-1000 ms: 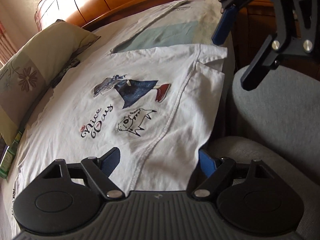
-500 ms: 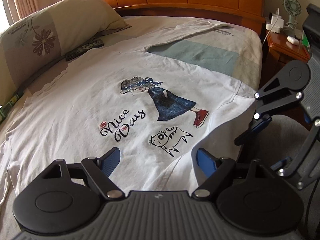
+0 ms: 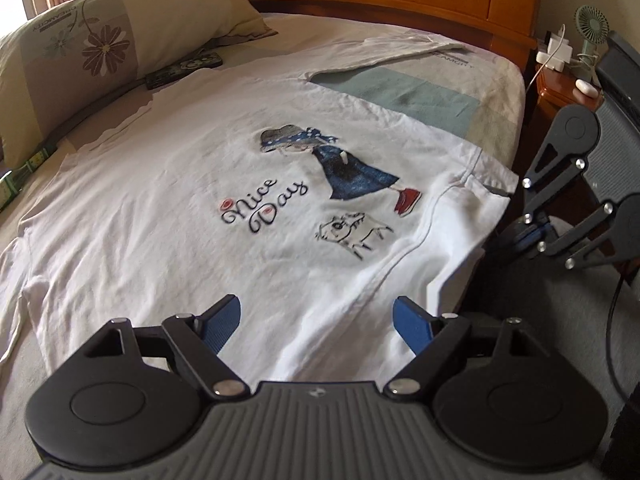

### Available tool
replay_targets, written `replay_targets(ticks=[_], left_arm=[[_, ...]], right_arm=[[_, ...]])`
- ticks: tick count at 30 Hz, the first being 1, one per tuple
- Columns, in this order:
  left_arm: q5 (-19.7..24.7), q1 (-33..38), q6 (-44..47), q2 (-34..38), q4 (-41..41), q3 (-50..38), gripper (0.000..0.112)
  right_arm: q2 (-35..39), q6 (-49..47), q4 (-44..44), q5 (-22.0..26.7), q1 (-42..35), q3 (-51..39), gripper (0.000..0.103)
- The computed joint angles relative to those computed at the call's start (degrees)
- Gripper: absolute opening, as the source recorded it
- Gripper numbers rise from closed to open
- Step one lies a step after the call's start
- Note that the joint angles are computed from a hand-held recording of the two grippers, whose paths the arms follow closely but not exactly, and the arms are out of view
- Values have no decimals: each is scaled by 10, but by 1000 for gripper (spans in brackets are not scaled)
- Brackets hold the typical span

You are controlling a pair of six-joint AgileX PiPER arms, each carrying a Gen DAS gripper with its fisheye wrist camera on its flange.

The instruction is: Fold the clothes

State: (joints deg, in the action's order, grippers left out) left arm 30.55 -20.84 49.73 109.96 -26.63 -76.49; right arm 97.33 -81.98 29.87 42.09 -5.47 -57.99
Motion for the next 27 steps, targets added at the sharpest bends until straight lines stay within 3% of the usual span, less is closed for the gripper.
replay_targets(ticks=[2,5,8,9,10,14,17,18,19,21,23,27], left_arm=[[-16,18,21,-16,-12,26,84],[-35,45,-30,-16,19,40,84],[-34,82,-58,-3,6,52,84],[-40,89,-77,-1,17,61,84],[-53,96,-73,-7,8,83,84],[-96,125,42,-51,-92,179,89],[-104,146,118,-83,-149,228,90],[-97,149,121,-90,-136,232,90],[-88,152,112,-97,-109,234,90],[-65,146,43,-104,-24,223,90],[-45,143,30,-110,-4,213,89],[-70,115,130,-83,-167,165,90]], right_arm=[[-12,-18,12,20,-16,3,3],[-25,-60,88,75,-63,-17,16],[-13,-48,167,80,-94,-49,40],[-3,-34,186,64,-93,-59,54],[11,-16,199,40,-87,-68,58],[84,53,208,-55,-45,-112,58],[122,124,126,-89,-18,-124,59],[117,120,113,-101,-18,-110,62],[105,93,122,-119,-23,-89,73],[83,80,110,-138,-34,-59,83],[65,109,77,-139,-37,-51,83],[33,76,131,-151,-28,-30,83]])
